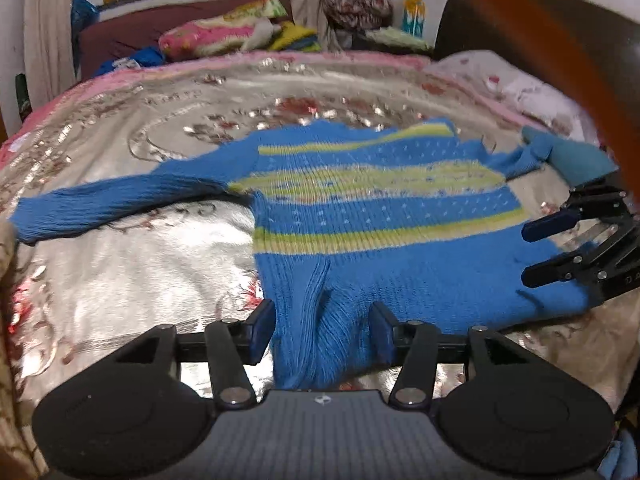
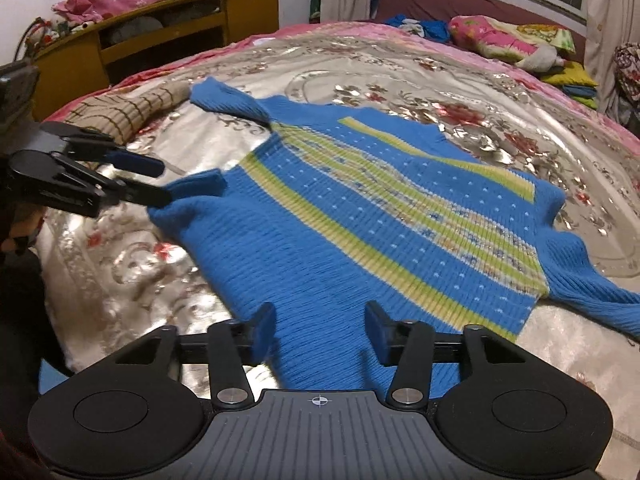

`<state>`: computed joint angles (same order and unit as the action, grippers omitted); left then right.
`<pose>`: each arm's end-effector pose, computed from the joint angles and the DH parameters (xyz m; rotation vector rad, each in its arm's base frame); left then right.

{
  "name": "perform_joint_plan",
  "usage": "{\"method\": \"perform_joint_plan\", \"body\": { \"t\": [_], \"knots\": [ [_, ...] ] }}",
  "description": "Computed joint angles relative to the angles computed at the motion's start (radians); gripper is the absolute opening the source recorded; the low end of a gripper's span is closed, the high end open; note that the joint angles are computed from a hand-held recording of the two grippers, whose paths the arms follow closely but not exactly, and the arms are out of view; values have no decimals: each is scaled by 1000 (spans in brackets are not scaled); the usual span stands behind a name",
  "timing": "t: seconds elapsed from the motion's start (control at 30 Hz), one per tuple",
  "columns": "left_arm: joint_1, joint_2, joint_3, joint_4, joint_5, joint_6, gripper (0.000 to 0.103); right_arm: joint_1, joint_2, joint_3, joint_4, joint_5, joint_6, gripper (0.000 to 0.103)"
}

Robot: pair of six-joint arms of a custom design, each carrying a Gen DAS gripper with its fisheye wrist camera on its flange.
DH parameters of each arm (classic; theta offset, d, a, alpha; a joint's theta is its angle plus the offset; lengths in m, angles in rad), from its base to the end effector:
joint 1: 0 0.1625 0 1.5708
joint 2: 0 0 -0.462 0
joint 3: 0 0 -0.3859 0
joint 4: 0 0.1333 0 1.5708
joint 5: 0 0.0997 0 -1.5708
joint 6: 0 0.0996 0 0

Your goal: Fold small clothes

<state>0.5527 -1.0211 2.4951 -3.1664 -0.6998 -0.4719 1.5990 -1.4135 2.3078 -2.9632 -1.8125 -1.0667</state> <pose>-0.2180 -0.3806 0.1208 0.5906 2.3645 -0.8775 0.1220 -0.4445 0.2806 1.3128 -2.3113 0.4265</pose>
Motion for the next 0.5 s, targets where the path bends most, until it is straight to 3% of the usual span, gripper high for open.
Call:
{"method": "perform_joint_plan", "body": {
  "t": [0.07, 0.1, 0.13, 0.17, 0.3, 0.4, 0.43, 0.5],
  "knots": [
    [12, 14, -14, 15, 1, 6, 51, -9, 24, -22, 18, 3, 11, 54],
    [14, 17, -17, 24, -4, 4, 44, -13, 43, -38, 35, 1, 18, 56],
    [17, 14, -18, 25, -20, 5, 28, -15, 58, -48, 37, -3, 23, 56],
    [22, 6, -17, 26, -43, 1, 22, -17, 76, -60, 44, -10, 29, 56],
    [-6, -17, 17, 2, -49, 2, 19, -24, 121, -99, 91, -21, 58, 54],
    [-39, -52, 51, 7, -60, -26, 18, -22, 101, -102, 144, -12, 65, 11],
    [-54, -68, 65, 16, -62, -46, 17, -20, 85, -98, 171, -8, 68, 4],
    [-80, -102, 88, 46, -65, -90, 15, -17, 47, -82, 222, 8, 52, 3]
  ]
}}
